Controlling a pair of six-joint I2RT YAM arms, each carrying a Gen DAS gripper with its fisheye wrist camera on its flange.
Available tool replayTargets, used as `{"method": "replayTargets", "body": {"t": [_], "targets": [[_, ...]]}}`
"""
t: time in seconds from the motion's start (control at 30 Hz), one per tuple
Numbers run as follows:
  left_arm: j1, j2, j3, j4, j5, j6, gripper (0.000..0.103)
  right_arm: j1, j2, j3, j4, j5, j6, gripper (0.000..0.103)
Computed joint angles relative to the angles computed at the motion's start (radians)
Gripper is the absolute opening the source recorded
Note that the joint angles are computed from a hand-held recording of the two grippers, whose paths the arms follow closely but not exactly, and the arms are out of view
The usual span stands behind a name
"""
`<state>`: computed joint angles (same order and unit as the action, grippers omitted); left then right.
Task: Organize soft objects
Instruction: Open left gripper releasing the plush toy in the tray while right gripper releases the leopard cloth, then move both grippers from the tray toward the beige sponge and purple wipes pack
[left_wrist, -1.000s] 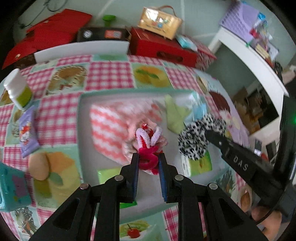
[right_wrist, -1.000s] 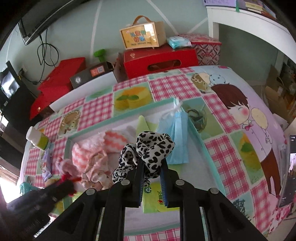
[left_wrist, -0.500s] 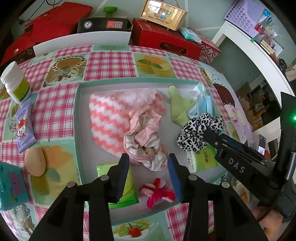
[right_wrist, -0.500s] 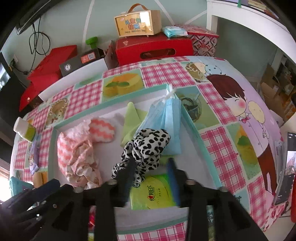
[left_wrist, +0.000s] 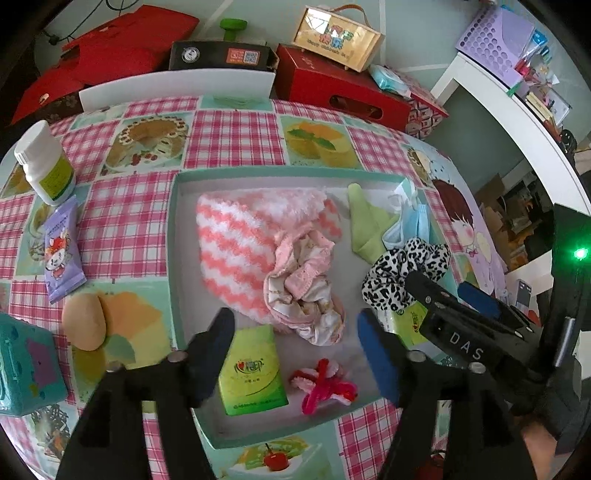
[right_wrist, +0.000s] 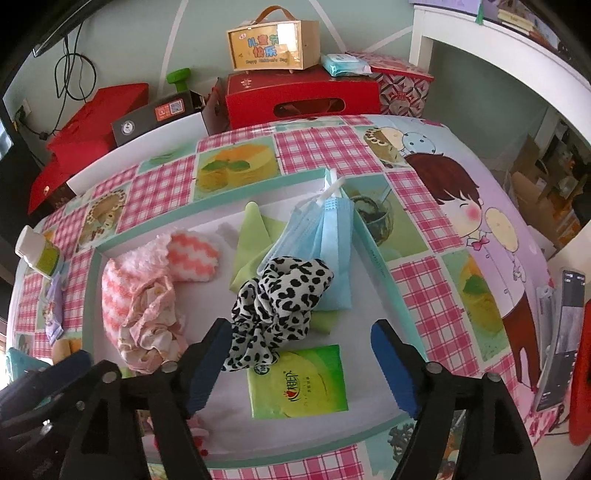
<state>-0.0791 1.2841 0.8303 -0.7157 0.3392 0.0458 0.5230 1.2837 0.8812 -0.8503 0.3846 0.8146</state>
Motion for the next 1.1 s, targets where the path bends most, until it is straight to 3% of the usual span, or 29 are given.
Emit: {"method": "replayTargets", "body": {"t": [0.17,0.23,0.3,0.37,0.67,0.97,1.1], "targets": [[0.037,-0.001,0.004,0.009,0.007,-0.004,0.073,-0.004,-0.001,0.002,-0.008,0.009,0.0,0.09],[0.064,-0.003,0.002,0.028,0.005,-0.01,0.08,-0.002,-0.002,0.004,-0.013,0.017,0.001,0.093],[0.095,-0.011,-0.008,0.066,0.001,-0.031,0.094,0.003,-0.004,0.005,-0.017,0.031,0.006,0.103],[0.131,-0.031,-0.027,0.121,-0.033,-0.06,0.096,0.008,-0.004,0.007,-0.023,0.046,0.006,0.103],[0.252,0.028,-0.026,0.212,-0.044,-0.078,0.097,0.015,0.01,0.011,-0.021,0.041,-0.002,0.103],[0.307,0.048,-0.011,0.21,0.003,-0.071,0.097,0.038,-0.008,0.026,-0.042,0.075,0.014,0.103],[0.321,0.034,-0.001,0.2,-0.062,-0.04,0.097,0.079,-0.047,0.049,-0.053,0.125,0.033,0.103]]}}
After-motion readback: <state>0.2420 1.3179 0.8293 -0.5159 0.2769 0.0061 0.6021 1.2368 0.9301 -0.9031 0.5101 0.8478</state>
